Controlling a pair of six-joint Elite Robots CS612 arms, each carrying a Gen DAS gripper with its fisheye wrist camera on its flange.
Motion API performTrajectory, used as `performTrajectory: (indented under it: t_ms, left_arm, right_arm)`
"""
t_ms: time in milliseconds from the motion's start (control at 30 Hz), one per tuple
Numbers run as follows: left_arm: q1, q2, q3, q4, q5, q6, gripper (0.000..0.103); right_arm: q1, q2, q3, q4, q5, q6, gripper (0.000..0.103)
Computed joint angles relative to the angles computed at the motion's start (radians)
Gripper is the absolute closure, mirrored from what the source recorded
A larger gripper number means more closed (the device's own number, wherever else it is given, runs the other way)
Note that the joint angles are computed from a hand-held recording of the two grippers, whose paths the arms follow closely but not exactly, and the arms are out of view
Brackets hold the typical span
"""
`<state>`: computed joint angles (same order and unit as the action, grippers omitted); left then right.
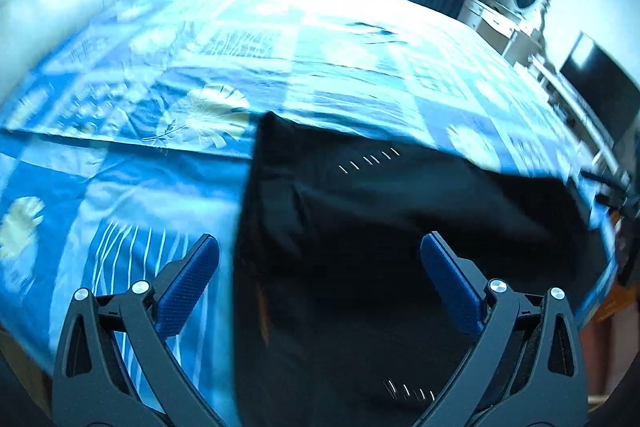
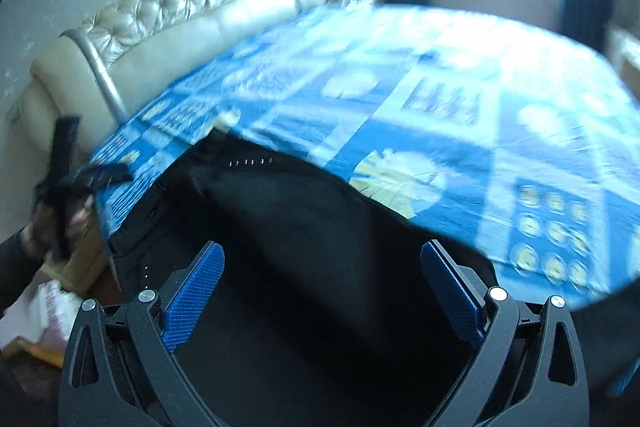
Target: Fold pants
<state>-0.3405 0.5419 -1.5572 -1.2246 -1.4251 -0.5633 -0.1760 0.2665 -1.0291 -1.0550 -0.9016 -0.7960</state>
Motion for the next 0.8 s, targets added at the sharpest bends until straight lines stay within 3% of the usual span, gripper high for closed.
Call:
performTrajectory:
  t_ms: [67,167,200,300,400,433,500,533,600,633,800]
  left_arm:
    - [0.044,-0.015,0.067,-0.047,-0.062,-0.024,0.002]
    - [0.075,-0.033,0.147,-0.097,-0.099,0.003,0.002]
    - [0.094,-0.045,0.191,-0.112,-0.164,0.021,0.002]
    - [0.12,-0.07,0.281,-0.114,-0.254,0.005,0.002]
    - [0.13,-0.088,0.34,-0.118,-0.295,0.022,0.004]
    - [0.13,-0.094,0.356,-0.114,-0.298,0.032,0.01]
    - [0.132,-0.104,0.383,-0.1,-0.314,0.047,0.052]
    - [0.131,-0.111,0.398,-0.083,-0.31,0.046,0.059]
    - [0.132,-0.111,0.402,-0.086,-0.317,0.057,0.091]
    - [0.136,-0.106,0.398,-0.105,-0.352,0.056,0.096]
    - [0.14,-0.089,0.343,-0.142,-0.357,0.018,0.097]
  right_arm:
    - [0.017,-0.068,0.155,-0.002,-0.067,-0.038,0.005]
    - [0.037,-0.137,0.316,-0.017,-0.152,-0.077,0.005]
    - [0.039,-0.163,0.375,-0.001,-0.158,-0.098,0.005]
    - [0.051,-0.202,0.476,-0.021,-0.21,-0.113,0.005]
    - [0.054,-0.255,0.601,-0.039,-0.247,-0.124,0.006]
    - [0.053,-0.274,0.641,-0.036,-0.249,-0.131,0.009]
    - [0.052,-0.313,0.723,-0.027,-0.25,-0.151,0.051]
    - [0.053,-0.334,0.771,-0.033,-0.267,-0.143,0.079]
    - [0.057,-0.318,0.745,-0.049,-0.313,-0.123,0.086]
    - [0.059,-0.295,0.699,-0.056,-0.332,-0.111,0.093]
    - [0.046,-0.191,0.466,-0.096,-0.283,-0.043,0.095]
